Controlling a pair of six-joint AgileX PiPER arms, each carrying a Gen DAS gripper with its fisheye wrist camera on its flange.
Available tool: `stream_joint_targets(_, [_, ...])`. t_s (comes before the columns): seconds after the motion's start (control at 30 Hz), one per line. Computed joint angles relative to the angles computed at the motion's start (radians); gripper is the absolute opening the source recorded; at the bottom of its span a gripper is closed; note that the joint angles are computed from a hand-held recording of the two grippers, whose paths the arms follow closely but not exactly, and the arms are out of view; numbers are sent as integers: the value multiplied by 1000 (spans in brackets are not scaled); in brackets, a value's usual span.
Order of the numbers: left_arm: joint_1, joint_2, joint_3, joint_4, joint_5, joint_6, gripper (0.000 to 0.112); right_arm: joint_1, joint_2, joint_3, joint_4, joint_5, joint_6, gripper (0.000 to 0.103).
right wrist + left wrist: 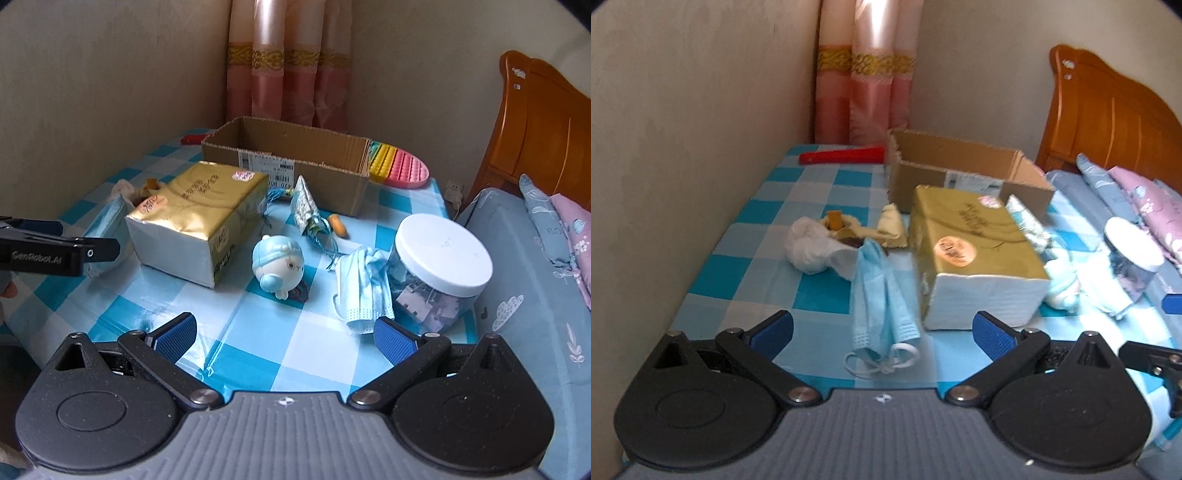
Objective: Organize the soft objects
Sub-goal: 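Grasp the blue face mask with the left gripper while the right gripper grasps the cartoon figurine, then carry the mask into the cardboard box and open the left gripper while the right lifts the figurine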
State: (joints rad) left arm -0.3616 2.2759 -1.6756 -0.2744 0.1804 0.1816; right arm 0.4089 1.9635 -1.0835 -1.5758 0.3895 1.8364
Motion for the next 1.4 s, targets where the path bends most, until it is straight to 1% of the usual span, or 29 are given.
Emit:
stream_joint_targets(0.03, [2,13,-22,22,20,-22,102,-6,9,-6,2,-8,-5,103])
stream_joint_targets(0.07, [6,26,-44,4,40,-6,102,-11,16,-12,7,-15,-13,103])
stream_joint_targets(0.1, [12,35,-55,-54,44,47,102,-17,24,-18,8,-23,-19,103])
stream_joint_targets(0.13, [15,43,-63,-75,45,64,102,-24,29,-23,7,-31,-23,103])
stream_joint_targets(0.23, [18,64,-98,-64,60,51,100,-42,44,-32,-16,-57,-11,103])
stream_joint_targets(0.3, [14,75,-118,2,63,-4,97,-50,54,-41,-31,-67,-3,103])
stream_joint_targets(0.37, [10,83,-129,53,62,-48,87,-57,65,-53,-35,-74,-6,103])
stream_joint_targets(0.43, [9,99,-159,71,81,-62,84,-62,77,-72,-32,-77,-22,103])
stream_joint_targets(0.5, [12,110,-181,38,102,-29,80,-70,85,-85,-52,-84,-18,103])
stream_joint_targets(0.53, [13,114,-189,29,108,-20,75,-76,90,-95,-57,-92,-25,103])
stream_joint_targets(0.57, [13,117,-195,22,113,-13,70,-81,97,-108,-46,-98,-48,103])
stream_joint_targets(0.6, [14,118,-201,15,119,-7,68,-82,104,-121,-33,-99,-70,103])
stream_joint_targets(0.7, [16,124,-220,-9,146,23,58,-89,124,-155,4,-114,-138,103])
stream_joint_targets(0.73, [15,125,-226,-5,155,19,51,-90,130,-163,9,-118,-151,102])
stream_joint_targets(0.77, [17,124,-227,-18,163,31,41,-92,136,-174,26,-123,-179,101])
stream_joint_targets(0.8, [19,122,-224,-43,168,53,37,-93,142,-185,44,-126,-207,101])
stream_joint_targets(0.87, [22,119,-224,-68,179,75,31,-96,152,-197,30,-130,-206,96])
stream_joint_targets(0.93, [22,114,-218,-68,179,80,26,-103,165,-220,77,-142,-269,90])
stream_joint_targets(1.1, [21,98,-198,-53,175,71,25,-117,206,-281,136,-156,-365,82])
stream_joint_targets(1.17, [21,95,-196,-54,177,73,24,-122,230,-316,204,-157,-445,74])
stream_joint_targets(1.2, [21,93,-194,-58,179,77,24,-124,240,-331,236,-157,-482,71])
stream_joint_targets(1.27, [22,88,-188,-59,177,80,23,-127,257,-356,291,-154,-543,63])
stream_joint_targets(1.3, [22,85,-186,-62,179,87,23,-127,264,-366,313,-150,-564,60])
stream_joint_targets(1.33, [22,83,-183,-59,179,85,23,-128,269,-377,356,-145,-605,53])
stream_joint_targets(1.37, [23,79,-180,-62,180,91,23,-129,271,-381,386,-145,-633,50])
stream_joint_targets(1.4, [24,77,-179,-65,184,96,22,-129,269,-379,380,-143,-622,50])
